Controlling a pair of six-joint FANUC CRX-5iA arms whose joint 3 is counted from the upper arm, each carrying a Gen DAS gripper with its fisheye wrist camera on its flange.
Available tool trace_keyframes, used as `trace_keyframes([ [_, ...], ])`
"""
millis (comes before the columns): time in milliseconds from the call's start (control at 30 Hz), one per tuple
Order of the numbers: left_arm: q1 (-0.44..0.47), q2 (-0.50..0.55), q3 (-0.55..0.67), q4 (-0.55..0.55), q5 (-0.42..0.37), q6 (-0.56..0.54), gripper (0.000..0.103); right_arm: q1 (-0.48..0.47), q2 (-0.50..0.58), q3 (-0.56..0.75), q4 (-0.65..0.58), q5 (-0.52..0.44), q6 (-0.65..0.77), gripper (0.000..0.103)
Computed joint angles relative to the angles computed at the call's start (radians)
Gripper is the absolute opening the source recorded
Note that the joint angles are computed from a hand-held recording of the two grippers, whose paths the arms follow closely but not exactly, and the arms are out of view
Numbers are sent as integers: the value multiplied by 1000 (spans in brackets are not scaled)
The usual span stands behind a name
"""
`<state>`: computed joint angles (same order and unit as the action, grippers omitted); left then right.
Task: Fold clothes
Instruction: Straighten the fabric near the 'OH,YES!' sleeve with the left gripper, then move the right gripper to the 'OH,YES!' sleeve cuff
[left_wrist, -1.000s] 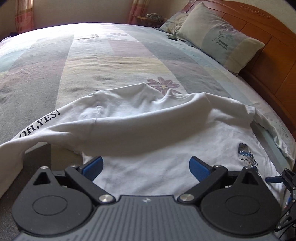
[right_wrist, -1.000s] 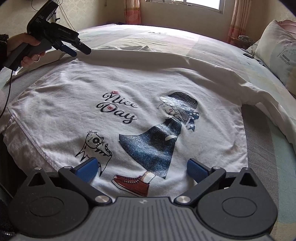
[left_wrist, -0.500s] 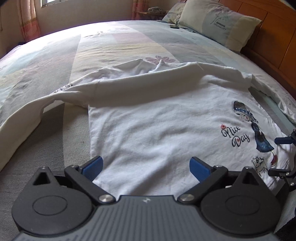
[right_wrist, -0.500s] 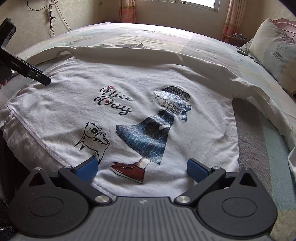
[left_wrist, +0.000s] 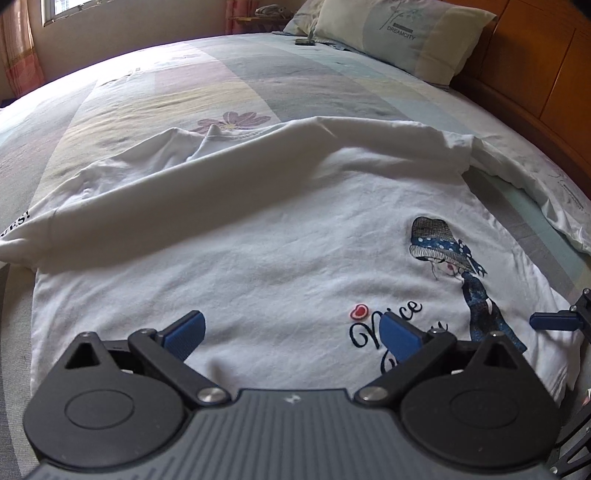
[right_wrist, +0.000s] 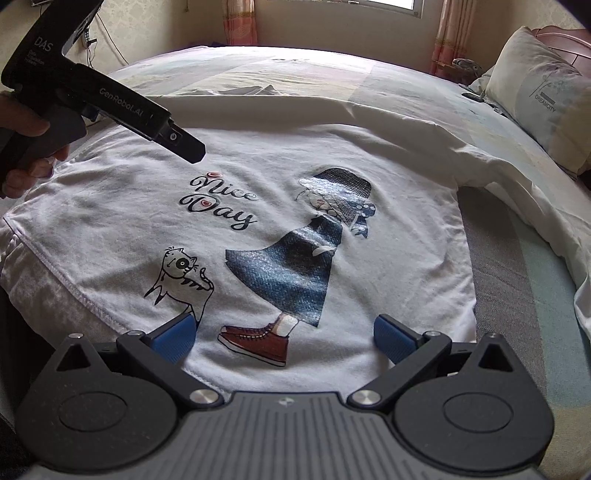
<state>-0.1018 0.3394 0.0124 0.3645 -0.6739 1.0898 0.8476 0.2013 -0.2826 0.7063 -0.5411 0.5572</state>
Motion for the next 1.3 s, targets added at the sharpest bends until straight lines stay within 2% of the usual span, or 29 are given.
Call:
trace_keyframes([
  [133, 10, -50, -98, 29, 53, -49, 101, -6, -11, -41, 75, 36, -74, 103],
  [233, 17, -74, -121, 25, 42, -50, 101, -6, -14, -48, 87, 37, -87, 103],
  [367, 20, -63, -71, -14, -24, 2, 101, -9, -20, -58, 90, 52, -84, 103],
  [433, 21, -47, -42, 1, -40, -17, 101, -13, -25, -73, 113, 67, -103, 103],
  [633, 31, 18, 23, 95, 11, -163, 101, 0, -24, -64, 107, 27, -125, 103],
  [767, 42, 80, 90, 77, 20, -175, 101, 10, -11, -43, 104, -9, -143, 103],
  [867, 52, 131, 167, 51, -58, -159, 101, 14, -5, -30, 92, -26, -139, 103],
  [967, 61, 156, 161, 116, -91, -266, 102, 18, 4, -9, 66, -48, -122, 103],
  [1067, 69, 130, 52, 262, -5, -450, 102, 22, 13, 14, 39, -71, -103, 103],
  [1167, 82, 111, -48, 466, 50, -642, 102, 26, 24, 41, 8, -101, -84, 103],
  [1200, 86, 108, -65, 502, 59, -683, 102, 28, 29, 51, -3, -112, -78, 103],
  [1267, 97, 107, -44, 441, 75, -641, 102, 30, 37, 70, -22, -132, -67, 103],
  [1300, 102, 104, -25, 367, 99, -547, 102, 31, 41, 77, -26, -140, -66, 103],
])
